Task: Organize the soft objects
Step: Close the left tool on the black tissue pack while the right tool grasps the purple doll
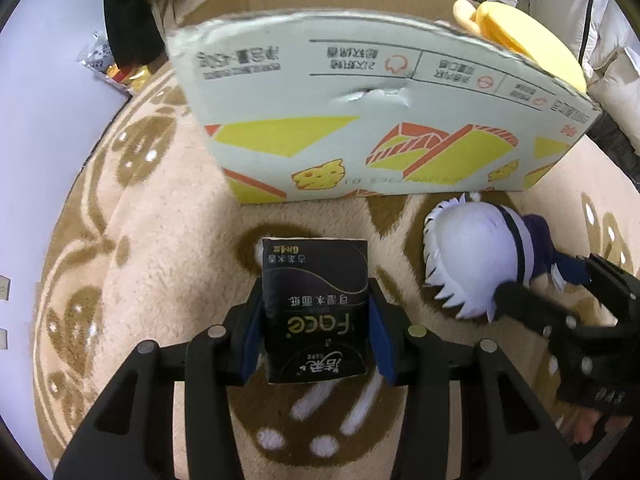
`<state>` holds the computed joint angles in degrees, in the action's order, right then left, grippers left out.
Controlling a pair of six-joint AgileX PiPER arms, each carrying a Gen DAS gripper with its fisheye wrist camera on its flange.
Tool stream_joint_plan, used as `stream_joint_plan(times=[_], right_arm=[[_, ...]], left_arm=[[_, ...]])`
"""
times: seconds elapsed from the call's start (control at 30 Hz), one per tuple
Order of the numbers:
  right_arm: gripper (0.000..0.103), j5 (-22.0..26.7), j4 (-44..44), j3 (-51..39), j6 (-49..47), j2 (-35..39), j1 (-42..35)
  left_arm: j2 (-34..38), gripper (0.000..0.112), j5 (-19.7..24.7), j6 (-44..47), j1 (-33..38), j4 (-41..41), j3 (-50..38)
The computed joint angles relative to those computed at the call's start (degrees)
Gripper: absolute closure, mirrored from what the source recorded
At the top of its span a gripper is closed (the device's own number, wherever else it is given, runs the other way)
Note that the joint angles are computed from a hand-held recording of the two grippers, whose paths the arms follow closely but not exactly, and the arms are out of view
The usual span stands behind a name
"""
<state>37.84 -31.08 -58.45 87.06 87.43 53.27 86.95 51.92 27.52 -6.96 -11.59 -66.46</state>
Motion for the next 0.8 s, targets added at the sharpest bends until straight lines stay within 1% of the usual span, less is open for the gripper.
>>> stream_joint_plan(times=[0.1,0.23,0.27,0.37,0.47,0.53,0.6,0.67,0.73,0.8], right_arm=[[0.033,0.0,0.3,0.3,0.5,-0.8,0.3],[0.034,0.8,1.1,0.6,0.1,-2.1,0.4],[0.033,0.9,1.5,0.7,-0.1,-2.2,0.4],[0.029,1.8,2.0,0.7,0.1,-2.8,0.6],[0.028,2.9,1.9,-0.7,-0.8,-2.1,0.3],[0.024,3.4,1.5,-1.3,-0.8,-1.4,0.4],[0.016,4.0,1.4,-2.0,-1.2,-0.8,0.0],[0.011,4.1,0.6,-2.3,-1.0,-0.6,-0.6],[0.006,3.1,0.6,-2.2,-1.5,-0.5,-1.7],[0.003,0.0,2.1,-1.5,-2.5,-0.2,-3.5]], left_arm=[[-2.1,0.068,-0.3,-0.6,0.0,0.3,0.9],[-5.0,0.068,1.0,-1.2,0.7,-0.2,1.2],[-6.9,0.068,0.4,0.5,2.2,-1.0,3.7],[-9.6,0.068,1.2,2.0,3.8,-1.9,5.2],[-12.2,0.068,1.7,3.3,4.9,-2.3,6.9],[-12.7,0.068,1.3,4.8,5.9,-2.8,7.7],[-12.8,0.068,0.9,5.6,6.5,-2.9,8.0],[-13.2,0.068,0.7,5.9,7.0,-3.4,8.7],[-13.3,0.068,0.9,6.4,7.8,-4.2,9.0],[-12.4,0.068,0.3,7.1,8.4,-4.7,9.0]])
